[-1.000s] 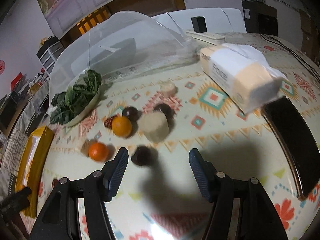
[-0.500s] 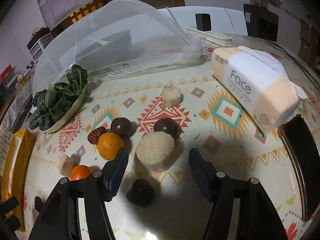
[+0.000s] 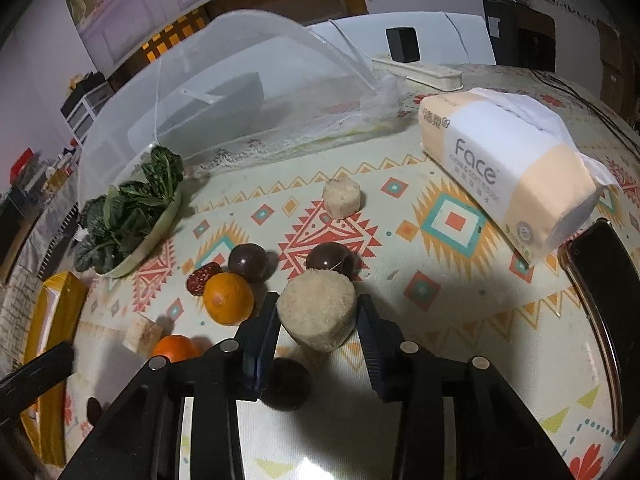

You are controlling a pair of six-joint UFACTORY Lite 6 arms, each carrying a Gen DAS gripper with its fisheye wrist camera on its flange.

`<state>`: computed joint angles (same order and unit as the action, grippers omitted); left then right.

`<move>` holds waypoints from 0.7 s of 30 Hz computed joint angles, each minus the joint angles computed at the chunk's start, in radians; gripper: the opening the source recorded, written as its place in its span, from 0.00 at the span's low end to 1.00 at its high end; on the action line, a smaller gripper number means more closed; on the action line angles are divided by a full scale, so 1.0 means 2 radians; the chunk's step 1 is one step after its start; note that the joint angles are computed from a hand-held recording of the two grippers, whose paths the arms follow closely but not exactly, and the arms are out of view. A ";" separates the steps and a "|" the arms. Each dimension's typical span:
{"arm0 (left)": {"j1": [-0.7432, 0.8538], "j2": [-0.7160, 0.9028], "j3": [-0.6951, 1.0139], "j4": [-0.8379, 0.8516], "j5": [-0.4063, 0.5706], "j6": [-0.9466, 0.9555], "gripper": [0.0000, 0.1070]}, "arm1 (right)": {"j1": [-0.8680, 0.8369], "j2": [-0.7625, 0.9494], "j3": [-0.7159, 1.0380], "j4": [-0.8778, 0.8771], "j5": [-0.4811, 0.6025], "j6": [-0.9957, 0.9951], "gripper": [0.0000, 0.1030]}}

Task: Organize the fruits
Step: 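Grasp a small yam chunk with left tool while right tool grasps a round yam slice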

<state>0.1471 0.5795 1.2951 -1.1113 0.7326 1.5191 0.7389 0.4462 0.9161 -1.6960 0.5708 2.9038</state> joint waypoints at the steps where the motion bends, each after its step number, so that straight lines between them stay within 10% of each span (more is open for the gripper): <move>1: -0.007 0.010 0.007 -0.004 -0.005 -0.001 0.49 | 0.003 -0.007 -0.009 -0.007 0.004 0.012 0.40; 21: -0.093 0.077 0.040 -0.039 -0.105 0.002 0.27 | 0.003 -0.050 -0.061 -0.089 0.009 0.115 0.40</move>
